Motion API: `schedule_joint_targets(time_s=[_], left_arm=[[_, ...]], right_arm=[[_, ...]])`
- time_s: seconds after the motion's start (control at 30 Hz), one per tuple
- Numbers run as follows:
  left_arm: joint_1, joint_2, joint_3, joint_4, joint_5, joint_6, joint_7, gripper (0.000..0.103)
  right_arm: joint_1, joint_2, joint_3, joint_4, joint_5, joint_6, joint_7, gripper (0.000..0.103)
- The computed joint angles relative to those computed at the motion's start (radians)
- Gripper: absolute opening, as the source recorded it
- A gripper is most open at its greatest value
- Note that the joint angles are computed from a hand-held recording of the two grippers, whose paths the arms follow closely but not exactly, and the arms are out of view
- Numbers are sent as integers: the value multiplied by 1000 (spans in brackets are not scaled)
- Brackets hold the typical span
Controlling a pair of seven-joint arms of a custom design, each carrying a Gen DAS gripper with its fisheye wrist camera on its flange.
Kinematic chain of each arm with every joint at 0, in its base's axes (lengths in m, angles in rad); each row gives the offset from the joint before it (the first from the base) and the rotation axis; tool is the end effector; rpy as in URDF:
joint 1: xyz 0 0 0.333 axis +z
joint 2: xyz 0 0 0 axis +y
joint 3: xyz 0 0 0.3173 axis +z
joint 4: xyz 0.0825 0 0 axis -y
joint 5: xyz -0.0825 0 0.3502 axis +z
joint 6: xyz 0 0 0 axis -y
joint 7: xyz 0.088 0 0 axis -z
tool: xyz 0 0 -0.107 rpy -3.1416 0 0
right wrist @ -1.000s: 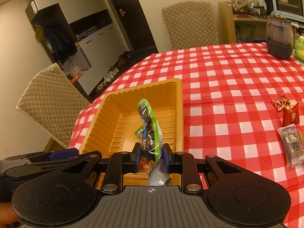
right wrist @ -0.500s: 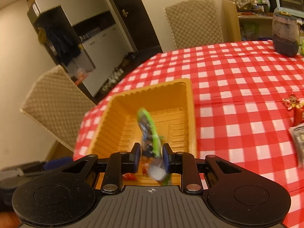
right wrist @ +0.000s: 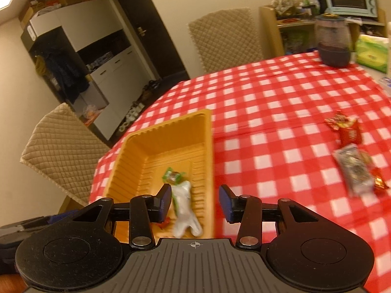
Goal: Organize snacks
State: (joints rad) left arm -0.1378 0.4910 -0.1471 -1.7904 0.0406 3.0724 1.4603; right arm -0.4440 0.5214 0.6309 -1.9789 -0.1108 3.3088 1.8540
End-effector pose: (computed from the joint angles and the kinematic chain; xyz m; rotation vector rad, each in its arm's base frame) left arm 0.6554 -0.1785 0.3984 -1.6637 1.9687 -0.9329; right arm 0.6368 0.0741 0.3824 -1.4200 1.7167 -0.3519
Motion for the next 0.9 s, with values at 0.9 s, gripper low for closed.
schedule_joint_targets(time_s=[0.9], left_arm=[[-60,-68,-113,-77,-24,42,65,67]], right_arm=[[-60,-414,-227,-477,-189,203,381,53]])
